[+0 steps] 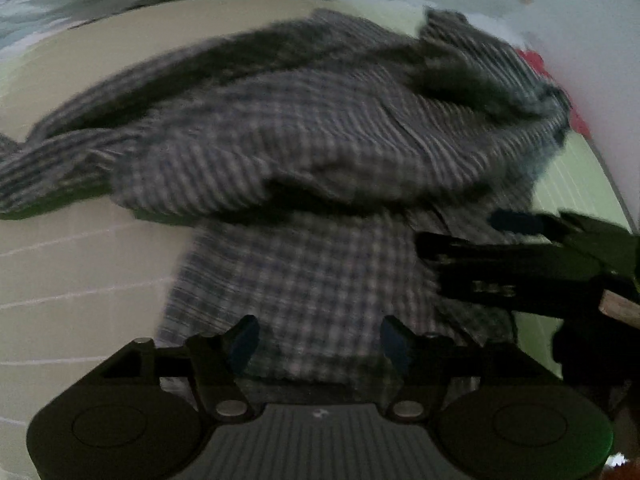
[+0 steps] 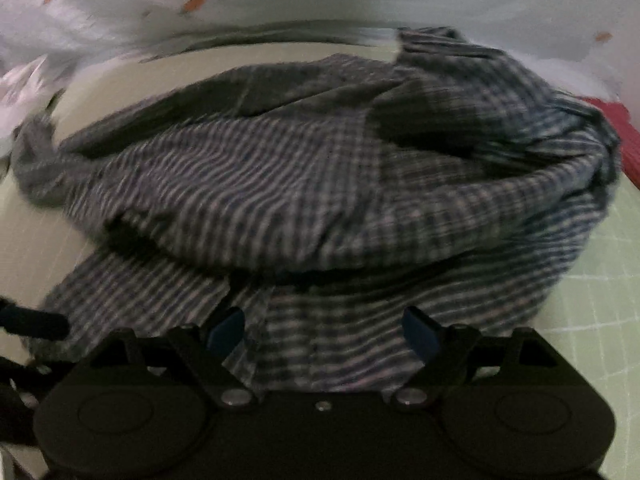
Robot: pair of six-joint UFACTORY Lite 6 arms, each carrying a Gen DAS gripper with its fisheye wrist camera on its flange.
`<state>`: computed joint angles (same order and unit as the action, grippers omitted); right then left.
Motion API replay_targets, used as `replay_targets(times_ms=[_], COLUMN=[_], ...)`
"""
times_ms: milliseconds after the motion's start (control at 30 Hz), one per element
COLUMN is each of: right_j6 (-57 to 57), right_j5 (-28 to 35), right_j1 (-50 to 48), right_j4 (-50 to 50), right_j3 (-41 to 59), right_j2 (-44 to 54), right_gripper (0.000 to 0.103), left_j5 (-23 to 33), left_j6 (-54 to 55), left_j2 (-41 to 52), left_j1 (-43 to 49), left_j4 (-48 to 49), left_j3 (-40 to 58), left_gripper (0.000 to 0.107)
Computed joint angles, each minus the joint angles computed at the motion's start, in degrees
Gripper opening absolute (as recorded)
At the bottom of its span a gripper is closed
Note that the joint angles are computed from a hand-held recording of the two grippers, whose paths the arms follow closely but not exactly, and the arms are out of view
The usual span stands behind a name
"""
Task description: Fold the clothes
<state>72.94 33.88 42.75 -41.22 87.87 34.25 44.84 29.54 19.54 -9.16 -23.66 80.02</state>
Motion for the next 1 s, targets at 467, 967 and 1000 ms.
replay_targets(times_ms=[467, 967, 1000], right_j6=[20.59, 23.10, 22.77], right_j5=[-4.59, 14.73, 14.85], right_j1=[0.08, 0.93, 1.26], right_j4=[-14.66, -2.20, -1.99], right_j3=[-20.26, -47.37, -46.88], right_j2=[-13.63, -45.94, -45.19], right_gripper=[0.003, 0.002, 0.003], left_j5=[-7.58, -1.61, -1.10], left_j6=[-11.13, -30.56, -31.79], left_j2=[-2.47, -18.95, -19.35], left_j1=[-4.61, 19.72, 20.53], left_j4=[10.70, 22.58, 23.86], left_j3=[-6.30, -15.77, -16.95], left_gripper=[0.007, 0.004, 0.006])
